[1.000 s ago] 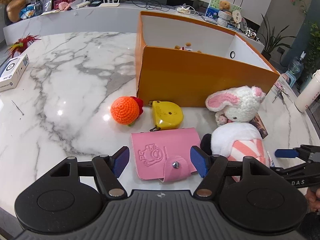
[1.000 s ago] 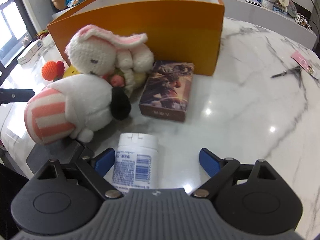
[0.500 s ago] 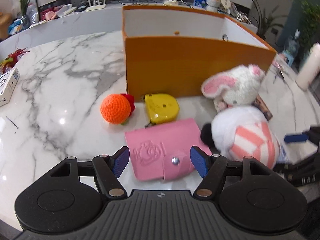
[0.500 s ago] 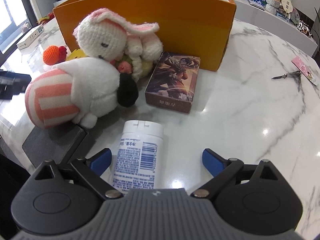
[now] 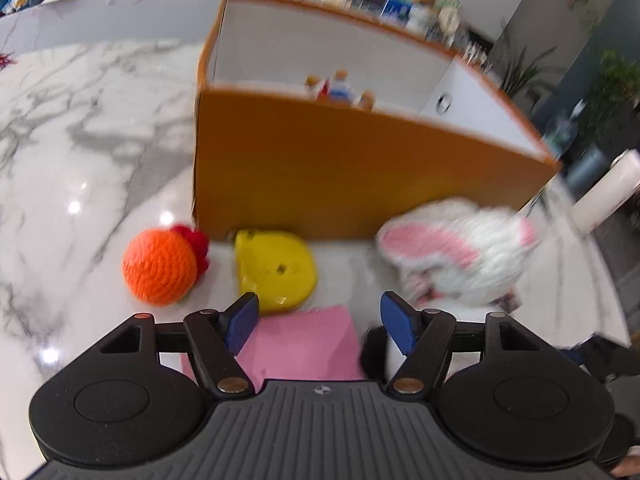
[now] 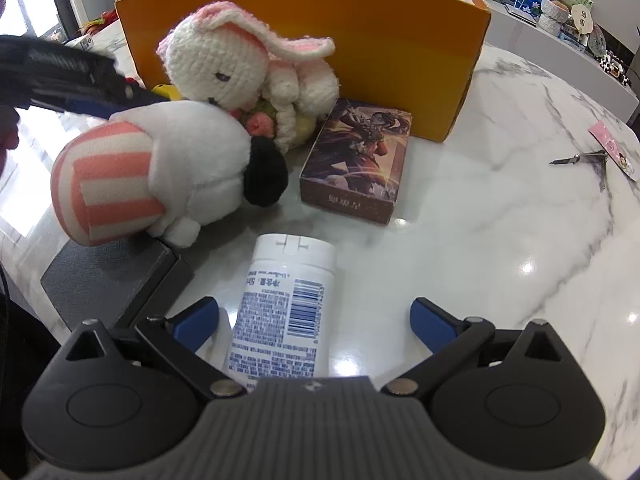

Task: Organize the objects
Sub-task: 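Position the left gripper over the pink wallet while the right gripper closes on the lotion bottle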

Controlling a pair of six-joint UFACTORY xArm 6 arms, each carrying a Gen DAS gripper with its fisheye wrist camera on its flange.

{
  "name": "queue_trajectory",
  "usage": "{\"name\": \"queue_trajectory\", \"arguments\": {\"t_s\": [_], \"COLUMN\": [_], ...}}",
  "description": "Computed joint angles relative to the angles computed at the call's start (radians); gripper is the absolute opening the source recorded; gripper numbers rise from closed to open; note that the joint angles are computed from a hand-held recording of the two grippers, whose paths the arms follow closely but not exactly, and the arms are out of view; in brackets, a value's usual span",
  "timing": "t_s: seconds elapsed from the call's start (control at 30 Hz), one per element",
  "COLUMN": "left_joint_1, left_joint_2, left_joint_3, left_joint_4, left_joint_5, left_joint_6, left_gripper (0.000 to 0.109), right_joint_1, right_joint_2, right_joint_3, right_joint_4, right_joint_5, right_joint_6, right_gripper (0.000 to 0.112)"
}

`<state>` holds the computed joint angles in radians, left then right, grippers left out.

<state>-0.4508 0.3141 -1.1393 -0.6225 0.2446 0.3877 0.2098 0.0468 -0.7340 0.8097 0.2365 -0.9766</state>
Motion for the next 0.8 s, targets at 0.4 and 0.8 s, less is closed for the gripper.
{"name": "queue_trajectory", "arguments": {"t_s": [0.4, 0.8], "left_joint_1": [0.05, 0.012], "left_joint_2": [-0.119, -0.2], "left_joint_3": [0.143, 0.212], "left_joint_4": [0.198, 0.263], "left_joint_5": [0.079, 0.123], "left_joint_6": [-0.142, 0.069], "left_gripper": [0.088, 0.089], "right_joint_1": [-0.012, -0.005], "right_joint_2": [-0.022, -0.021], "right_joint_3": [0.022, 0.017], "right_joint_4": [-0.018, -0.06], "right_joint_5": [0.007, 0.001], "right_joint_6": [0.021, 0.076], "right_gripper": [0.102, 0.102]}}
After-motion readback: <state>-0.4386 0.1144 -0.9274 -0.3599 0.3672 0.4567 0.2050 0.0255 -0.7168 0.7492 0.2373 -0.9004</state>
